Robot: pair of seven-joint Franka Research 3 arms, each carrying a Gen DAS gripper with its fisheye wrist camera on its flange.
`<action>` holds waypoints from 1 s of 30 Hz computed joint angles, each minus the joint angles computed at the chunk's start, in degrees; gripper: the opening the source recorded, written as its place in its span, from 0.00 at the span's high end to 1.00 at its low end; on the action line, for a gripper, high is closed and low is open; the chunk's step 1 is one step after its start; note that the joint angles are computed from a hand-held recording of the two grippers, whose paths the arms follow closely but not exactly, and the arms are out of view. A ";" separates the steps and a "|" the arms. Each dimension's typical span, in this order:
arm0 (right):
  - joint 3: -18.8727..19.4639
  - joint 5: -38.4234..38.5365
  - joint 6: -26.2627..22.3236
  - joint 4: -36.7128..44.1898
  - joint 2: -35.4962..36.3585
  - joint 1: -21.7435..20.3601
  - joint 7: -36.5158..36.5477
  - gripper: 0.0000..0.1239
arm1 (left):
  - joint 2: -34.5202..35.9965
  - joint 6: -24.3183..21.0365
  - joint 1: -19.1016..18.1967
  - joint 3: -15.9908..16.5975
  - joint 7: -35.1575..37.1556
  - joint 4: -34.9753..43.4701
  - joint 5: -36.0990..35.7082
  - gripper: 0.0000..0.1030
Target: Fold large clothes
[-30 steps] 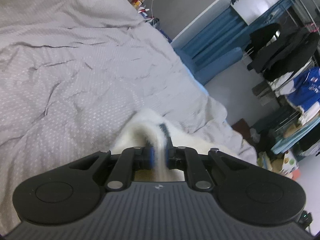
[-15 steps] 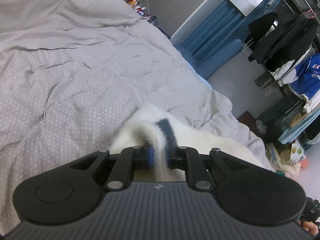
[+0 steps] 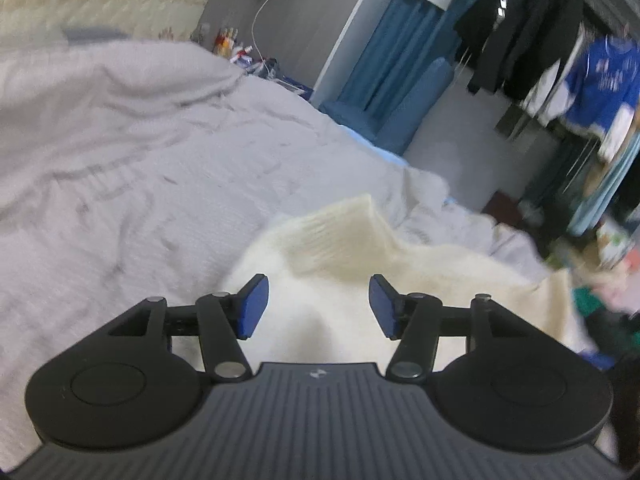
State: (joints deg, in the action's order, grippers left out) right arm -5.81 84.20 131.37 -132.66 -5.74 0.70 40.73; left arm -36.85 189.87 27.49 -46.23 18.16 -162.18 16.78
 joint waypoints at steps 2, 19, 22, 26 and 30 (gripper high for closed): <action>0.87 -0.75 4.31 -0.03 -0.68 0.56 -1.86 0.41 | -0.68 -5.94 1.56 -1.38 1.49 2.01 2.10 0.37; 4.90 4.18 23.65 7.64 6.66 5.11 -28.10 0.46 | 6.77 1.51 22.40 -16.42 1.03 7.66 3.23 0.80; 6.17 8.25 29.69 8.49 7.28 6.37 -37.48 0.56 | 4.32 3.10 23.52 -18.02 0.40 7.18 1.17 0.84; 7.01 9.05 33.25 10.72 9.36 7.60 -40.31 0.89 | 1.31 4.29 22.06 -16.69 -0.48 6.10 -0.84 0.86; 6.45 12.21 31.52 10.71 7.76 6.97 -38.08 0.92 | -1.63 5.71 20.15 -14.59 -0.60 5.01 -3.18 0.87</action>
